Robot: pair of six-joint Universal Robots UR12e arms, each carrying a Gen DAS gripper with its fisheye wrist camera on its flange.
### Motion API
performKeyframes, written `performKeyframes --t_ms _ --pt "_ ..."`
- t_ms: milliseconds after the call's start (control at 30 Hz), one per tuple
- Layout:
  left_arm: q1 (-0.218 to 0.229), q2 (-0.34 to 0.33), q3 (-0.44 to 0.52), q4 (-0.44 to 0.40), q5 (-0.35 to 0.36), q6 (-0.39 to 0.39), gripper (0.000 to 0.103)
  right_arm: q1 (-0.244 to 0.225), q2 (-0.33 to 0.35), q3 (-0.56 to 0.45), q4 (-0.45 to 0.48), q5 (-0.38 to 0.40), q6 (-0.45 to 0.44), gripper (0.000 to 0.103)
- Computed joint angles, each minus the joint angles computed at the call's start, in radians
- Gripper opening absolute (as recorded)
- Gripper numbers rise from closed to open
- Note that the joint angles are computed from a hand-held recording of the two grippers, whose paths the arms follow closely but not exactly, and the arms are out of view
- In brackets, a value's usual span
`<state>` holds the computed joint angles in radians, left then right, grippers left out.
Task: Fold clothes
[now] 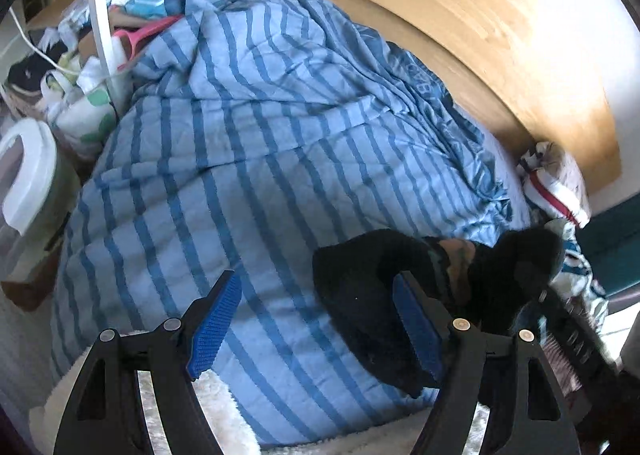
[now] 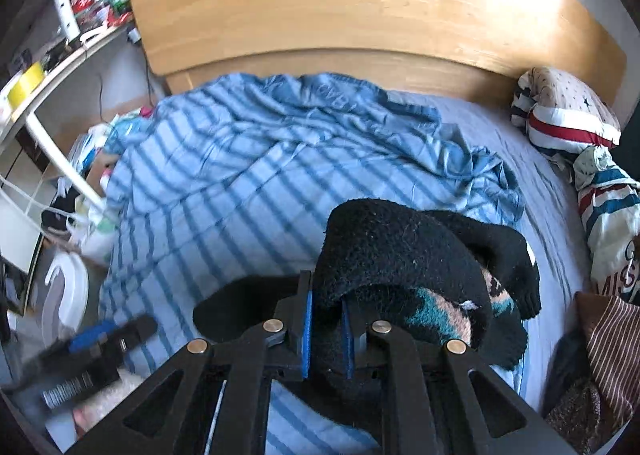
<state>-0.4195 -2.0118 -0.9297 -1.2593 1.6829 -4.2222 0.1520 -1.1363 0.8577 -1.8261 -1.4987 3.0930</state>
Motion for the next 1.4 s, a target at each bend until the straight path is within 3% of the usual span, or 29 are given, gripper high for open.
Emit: performKeyframes --t_ms 133,200,267,367,433,533,700,800,833,867,900,933,1033,1133,1300,1333,1367,1400 --pt "-0.001 -0.007 0.001 0.051 -0.056 -0.005 0.078 -0.021 -0.032 0.042 0.005 0.018 0.043 0.016" --pt "-0.008 -0.026 0.028 0.070 -0.089 0.028 0.078 -0.035 -0.046 0.058 -0.001 0.050 0.056 0.017" --pt "-0.018 -0.046 0.061 0.081 -0.115 0.079 0.078 -0.050 -0.063 0.072 -0.011 0.075 0.066 0.019" --pt "-0.044 -0.112 0.174 0.031 -0.136 0.186 0.078 -0.064 -0.090 0.102 -0.057 0.049 0.071 0.022" --pt "-0.065 -0.168 0.267 -0.016 -0.142 0.246 0.078 -0.075 -0.109 0.124 -0.088 0.028 0.073 0.031" --pt "-0.085 -0.246 0.388 -0.085 -0.154 0.261 0.078 -0.105 -0.145 0.167 -0.123 -0.009 0.105 0.036" --pt "-0.110 -0.427 0.702 -0.387 -0.107 0.226 0.078 -0.162 -0.196 0.244 -0.099 -0.077 0.183 0.039" --pt "-0.104 -0.458 0.736 -0.446 -0.169 0.202 0.078 -0.189 -0.217 0.287 -0.062 -0.090 0.220 0.040" --pt "-0.101 -0.462 0.733 -0.455 -0.202 0.196 0.075 -0.196 -0.223 0.302 -0.048 -0.091 0.232 0.040" --pt "-0.100 -0.444 0.689 -0.423 -0.225 0.193 0.065 -0.200 -0.225 0.308 -0.033 -0.090 0.243 0.040" --pt "-0.098 -0.411 0.616 -0.363 -0.247 0.181 0.036 -0.204 -0.226 0.316 -0.020 -0.086 0.258 0.041" --pt "-0.101 -0.390 0.575 -0.327 -0.236 0.164 0.023 -0.208 -0.230 0.327 -0.010 -0.074 0.272 0.042" --pt "-0.100 -0.296 0.397 -0.152 -0.198 0.118 0.019 -0.206 -0.232 0.337 0.014 -0.064 0.284 0.047" --pt "-0.091 -0.204 0.261 -0.072 -0.064 0.024 0.018 -0.190 -0.231 0.337 0.023 -0.075 0.270 0.048" --pt "-0.034 -0.030 -0.018 0.103 0.012 -0.147 0.010 -0.154 -0.203 0.296 0.023 -0.067 0.250 0.050" --pt "-0.029 -0.011 -0.040 0.097 0.048 -0.186 0.009 -0.144 -0.198 0.288 0.020 -0.058 0.244 0.051" --pt "-0.027 0.016 -0.065 0.049 0.127 -0.221 0.000 -0.136 -0.192 0.277 0.019 -0.051 0.239 0.051" --pt "-0.031 0.032 -0.067 -0.035 0.231 -0.272 0.000 -0.124 -0.186 0.267 0.017 -0.042 0.229 0.053"
